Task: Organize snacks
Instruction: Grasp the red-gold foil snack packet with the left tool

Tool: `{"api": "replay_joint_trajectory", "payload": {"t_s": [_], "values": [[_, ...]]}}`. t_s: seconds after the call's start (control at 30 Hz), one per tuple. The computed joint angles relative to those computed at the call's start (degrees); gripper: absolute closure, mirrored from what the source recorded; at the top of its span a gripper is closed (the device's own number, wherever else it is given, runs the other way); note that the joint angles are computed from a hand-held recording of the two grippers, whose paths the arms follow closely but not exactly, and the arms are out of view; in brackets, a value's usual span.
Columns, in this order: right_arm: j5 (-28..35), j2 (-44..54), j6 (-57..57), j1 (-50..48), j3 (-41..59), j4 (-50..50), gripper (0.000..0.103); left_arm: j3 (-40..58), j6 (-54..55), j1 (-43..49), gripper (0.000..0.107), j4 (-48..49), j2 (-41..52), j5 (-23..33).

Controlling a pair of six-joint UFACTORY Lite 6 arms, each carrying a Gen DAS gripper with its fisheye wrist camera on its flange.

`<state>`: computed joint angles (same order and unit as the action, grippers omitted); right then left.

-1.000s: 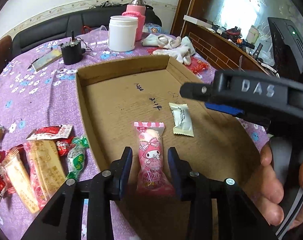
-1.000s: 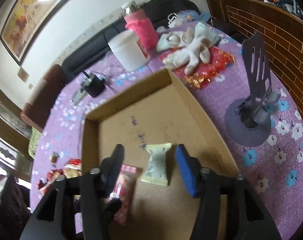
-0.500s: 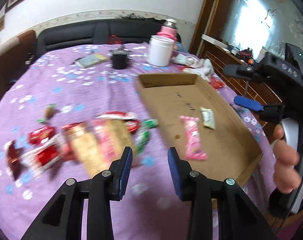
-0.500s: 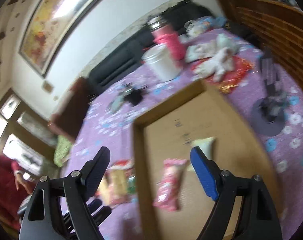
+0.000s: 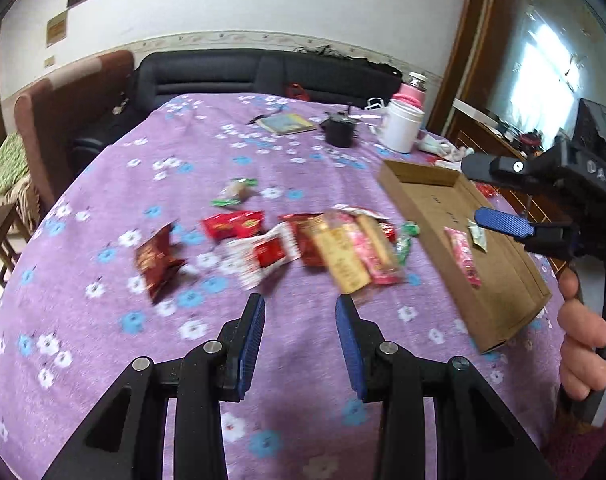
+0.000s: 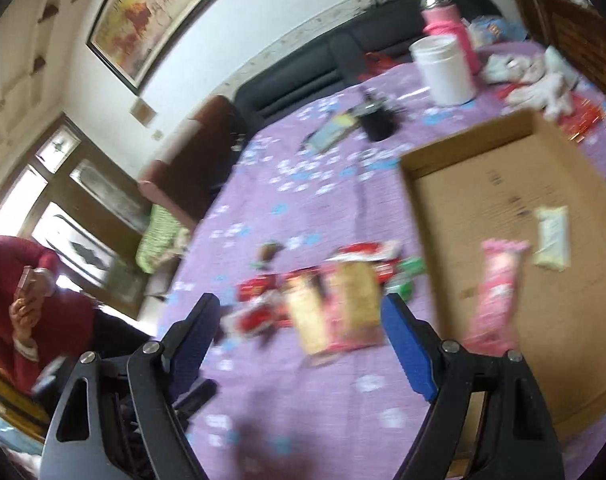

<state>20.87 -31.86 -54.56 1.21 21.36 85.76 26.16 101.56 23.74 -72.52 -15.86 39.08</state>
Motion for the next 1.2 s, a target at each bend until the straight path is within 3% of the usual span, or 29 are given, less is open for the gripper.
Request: {"api": "replay_joint_trajectory", "payload": {"t_s": [0.07,0.17,0.3,0.43,0.57,0.73,0.9,1.13,1.17,1.2], "values": [[-1.4,3.96,-3.97,3.76,1.83,5.26,0.021,0.35,2.23,3.92,0.068,0.57,1.12,1.79],[4.7,11.2,-11.83,4.67,3.5,15.89,0.021,1.7,6.63,11.34,0.068,1.58,4.21,4.84],[0.97,18.62,-13.37,12.07,9.49,15.92,0.032,6.86,9.59,19.72,0.068,3.77,11.78,7.4],[-4.36,24.9,-14.59,19.0,14.82,18.27,0.036,13.55,10.01,24.29,0.068,4.56,20.46,7.51],[-5.55,31.4,-24.42,22.2,18.36,28.99,0.036,17.18,10.27,25.93,0.068,3.98,25.27,6.43],[-0.41,37.78,-34.57,21.32,18.9,37.77,0.042,21.42,5.68,23.1,0.068,4.77,29.52,4.72],[2.49,35.05,-37.68,18.1,14.74,40.52,0.042,26.65,-5.94,15.28,0.068,5.29,32.26,3.38],[7.16,33.08,-35.06,13.04,11.74,37.75,0.042,35.09,-22.63,2.72,0.067,5.7,40.13,-7.77],[7.5,33.07,-34.52,12.72,11.73,37.17,0.042,35.82,-23.49,1.72,0.057,5.79,41.15,-8.88],[7.97,33.0,-34.28,12.54,11.47,37.06,0.042,36.75,-26.05,-0.34,0.054,6.99,42.39,-11.98]]}}
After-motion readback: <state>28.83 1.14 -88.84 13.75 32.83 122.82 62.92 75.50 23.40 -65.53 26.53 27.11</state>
